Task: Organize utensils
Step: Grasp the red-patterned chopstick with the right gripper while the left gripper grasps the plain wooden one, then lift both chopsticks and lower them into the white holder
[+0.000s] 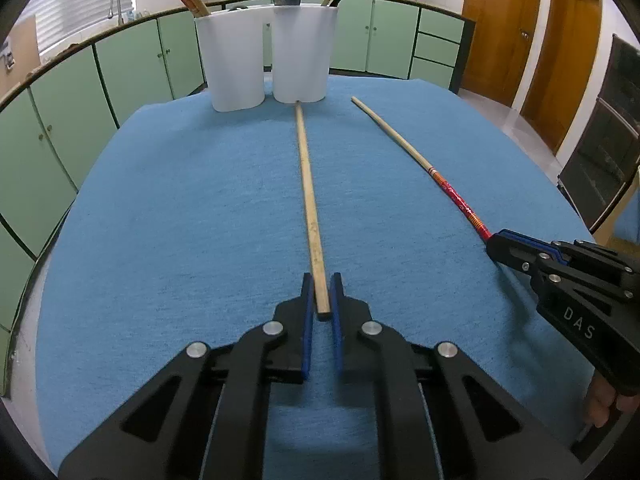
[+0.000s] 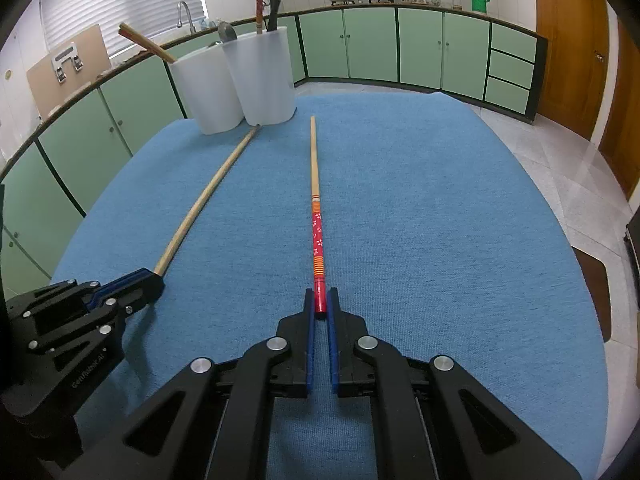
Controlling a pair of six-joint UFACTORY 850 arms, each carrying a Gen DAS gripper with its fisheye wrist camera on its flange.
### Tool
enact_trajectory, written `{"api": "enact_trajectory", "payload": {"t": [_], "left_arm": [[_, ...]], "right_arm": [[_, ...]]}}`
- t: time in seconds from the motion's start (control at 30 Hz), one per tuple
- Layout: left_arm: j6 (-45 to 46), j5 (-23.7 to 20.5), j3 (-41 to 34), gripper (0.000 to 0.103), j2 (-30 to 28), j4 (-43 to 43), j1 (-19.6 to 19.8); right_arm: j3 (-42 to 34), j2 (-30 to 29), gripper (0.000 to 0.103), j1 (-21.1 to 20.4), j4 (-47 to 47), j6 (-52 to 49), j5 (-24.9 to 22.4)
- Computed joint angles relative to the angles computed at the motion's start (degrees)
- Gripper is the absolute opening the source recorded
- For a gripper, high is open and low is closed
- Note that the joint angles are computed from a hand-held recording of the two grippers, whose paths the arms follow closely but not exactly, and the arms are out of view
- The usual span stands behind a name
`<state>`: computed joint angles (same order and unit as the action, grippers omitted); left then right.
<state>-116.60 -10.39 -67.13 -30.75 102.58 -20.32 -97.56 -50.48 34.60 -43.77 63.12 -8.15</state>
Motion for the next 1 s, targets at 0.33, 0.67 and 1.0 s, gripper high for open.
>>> {"api": "enact_trajectory", "payload": {"t": [0.33, 0.67, 1.0], "left_arm": [[-11.42, -1.39, 2.95, 0.006, 3.36, 11.66, -0.09], [-18.08, -5.85, 6.57, 0.006, 10.72, 20.43, -0.58], [-24.58, -7.61, 6.45, 0.006, 14.61, 28.45, -0.12]], "right_arm": [[1.30, 1.39, 0.006, 0.47, -12.19, 10.67, -0.13], [3.26, 5.43, 0.006, 1.26, -37.67, 32.22, -1.16], [2.95, 8.68, 0.006, 0.74, -48.58, 40.89, 0.91]]}}
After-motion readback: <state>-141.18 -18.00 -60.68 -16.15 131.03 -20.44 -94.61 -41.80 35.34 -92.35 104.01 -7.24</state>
